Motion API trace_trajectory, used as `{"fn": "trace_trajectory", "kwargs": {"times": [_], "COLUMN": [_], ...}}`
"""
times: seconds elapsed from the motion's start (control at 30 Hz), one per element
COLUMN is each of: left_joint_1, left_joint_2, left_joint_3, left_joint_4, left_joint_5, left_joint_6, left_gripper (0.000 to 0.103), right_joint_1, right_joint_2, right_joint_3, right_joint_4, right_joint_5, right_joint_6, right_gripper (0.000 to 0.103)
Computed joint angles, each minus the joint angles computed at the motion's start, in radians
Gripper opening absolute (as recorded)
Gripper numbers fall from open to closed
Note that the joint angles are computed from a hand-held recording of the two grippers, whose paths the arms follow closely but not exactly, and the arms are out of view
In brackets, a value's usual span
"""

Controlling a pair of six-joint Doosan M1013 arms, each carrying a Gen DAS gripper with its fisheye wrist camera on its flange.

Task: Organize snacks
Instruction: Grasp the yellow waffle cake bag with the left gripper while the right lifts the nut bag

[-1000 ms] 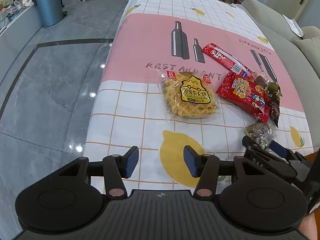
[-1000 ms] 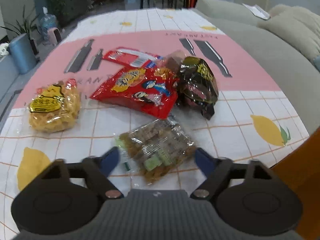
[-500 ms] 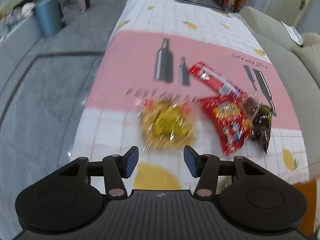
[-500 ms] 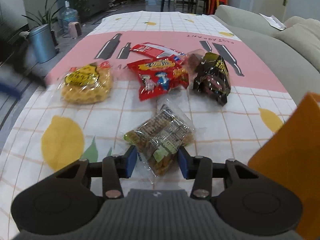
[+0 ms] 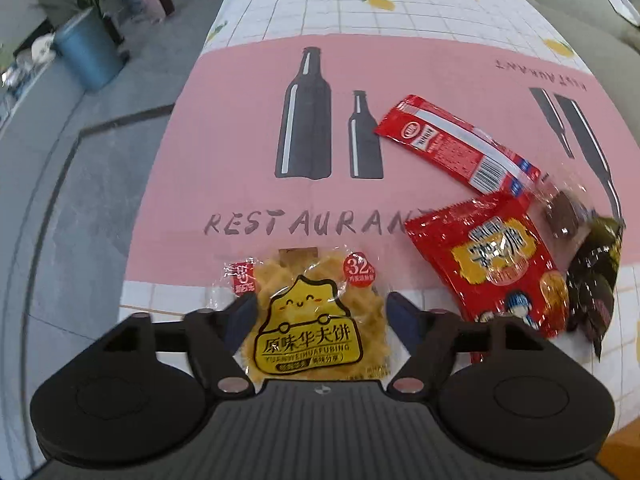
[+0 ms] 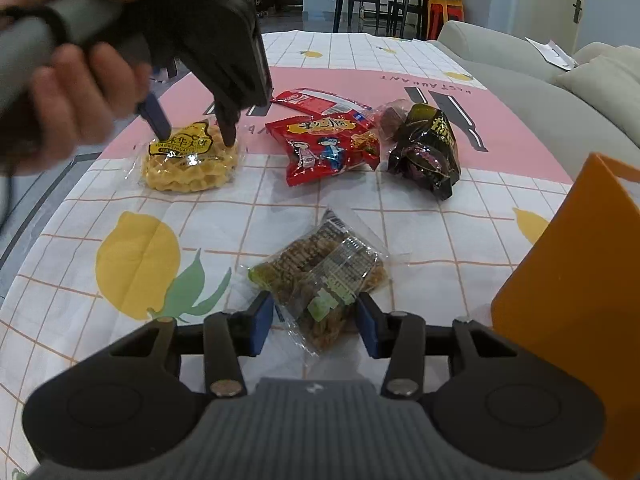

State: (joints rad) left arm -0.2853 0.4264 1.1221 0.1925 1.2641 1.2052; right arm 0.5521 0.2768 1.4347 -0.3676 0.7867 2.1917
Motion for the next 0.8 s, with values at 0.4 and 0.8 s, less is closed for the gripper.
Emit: {"fn": "trace_trajectory", "kwargs": {"times": [0.4,0.8], "left_joint_1": [0.028,0.047], "left_joint_2": [-0.041,-0.111], "left_joint_3": [0.101,0.125], "left_joint_4": [-0.042,-0.176], "left_joint_5": [-0.096,-0.121], "left_joint_6": [-0.022,0.061], "left_gripper": [0.098,0.068], "right_joint_1": [0.007,-0.004], "right_joint_2": [-0.002,-0.032], "right_joint_3": [0.006,0.024], "right_joint_4": [-0.029,0.052], "right_joint_5": [-0.006,-0.039], "right_joint_6": [0.031,0.038], "right_gripper": [0.046,0.036]}}
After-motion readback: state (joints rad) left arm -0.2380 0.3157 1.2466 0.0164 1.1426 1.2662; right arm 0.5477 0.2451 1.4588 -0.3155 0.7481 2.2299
